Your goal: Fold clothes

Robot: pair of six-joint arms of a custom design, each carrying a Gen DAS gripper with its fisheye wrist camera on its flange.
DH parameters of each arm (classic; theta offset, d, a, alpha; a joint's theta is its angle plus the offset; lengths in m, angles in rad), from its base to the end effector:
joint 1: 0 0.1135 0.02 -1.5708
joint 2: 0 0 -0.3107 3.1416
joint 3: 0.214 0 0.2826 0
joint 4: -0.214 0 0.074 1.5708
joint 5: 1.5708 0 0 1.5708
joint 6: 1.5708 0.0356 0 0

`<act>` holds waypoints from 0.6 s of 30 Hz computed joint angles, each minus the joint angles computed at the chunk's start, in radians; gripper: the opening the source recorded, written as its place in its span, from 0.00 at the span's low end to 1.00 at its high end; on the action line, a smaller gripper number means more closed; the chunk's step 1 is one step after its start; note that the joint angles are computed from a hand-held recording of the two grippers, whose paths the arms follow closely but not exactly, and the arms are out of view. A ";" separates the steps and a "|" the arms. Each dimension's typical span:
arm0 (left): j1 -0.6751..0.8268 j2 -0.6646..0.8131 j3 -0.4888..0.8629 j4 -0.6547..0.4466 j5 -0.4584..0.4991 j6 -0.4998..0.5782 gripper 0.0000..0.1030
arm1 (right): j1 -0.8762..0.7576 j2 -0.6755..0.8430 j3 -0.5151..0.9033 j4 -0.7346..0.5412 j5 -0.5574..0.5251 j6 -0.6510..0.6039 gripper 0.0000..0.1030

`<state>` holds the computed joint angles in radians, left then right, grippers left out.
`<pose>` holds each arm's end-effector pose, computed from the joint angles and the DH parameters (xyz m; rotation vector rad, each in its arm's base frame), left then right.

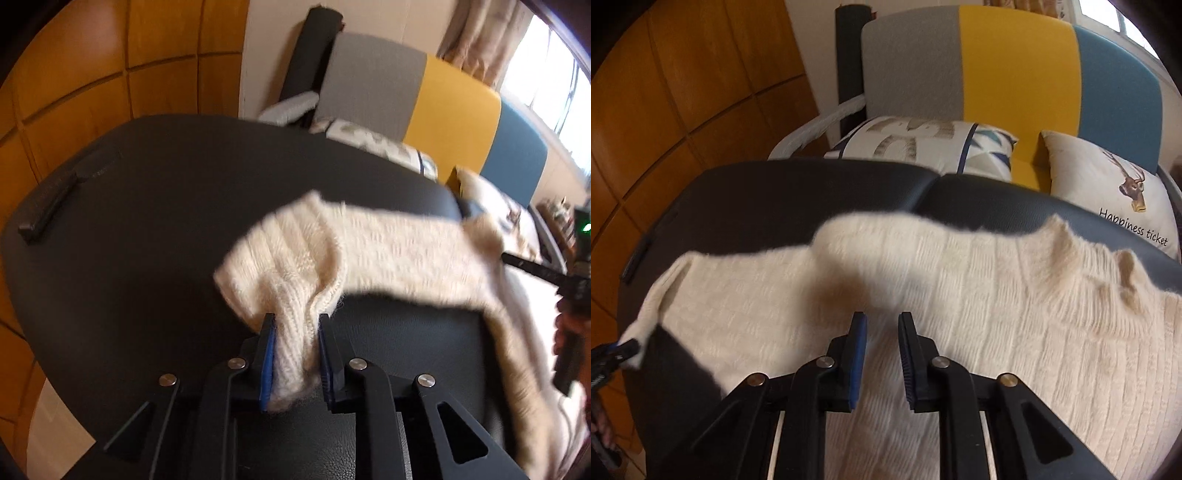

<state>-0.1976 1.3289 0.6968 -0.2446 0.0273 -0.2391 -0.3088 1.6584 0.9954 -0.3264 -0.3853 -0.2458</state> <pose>0.2684 -0.0547 0.2162 -0.0389 2.4600 -0.2256 0.3475 -0.0968 0.2109 -0.0663 2.4738 0.2612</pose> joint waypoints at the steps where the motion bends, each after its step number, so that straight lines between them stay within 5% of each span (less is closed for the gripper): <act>1: 0.026 -0.006 0.020 -0.019 0.023 0.008 0.20 | 0.002 0.015 0.016 0.003 0.000 0.004 0.16; 7: 0.167 0.036 0.161 -0.106 0.125 0.029 0.20 | 0.028 0.095 0.088 -0.007 0.011 0.008 0.16; 18: 0.320 0.236 0.418 -0.210 0.121 0.073 0.20 | 0.090 0.102 0.013 0.134 0.124 -0.017 0.18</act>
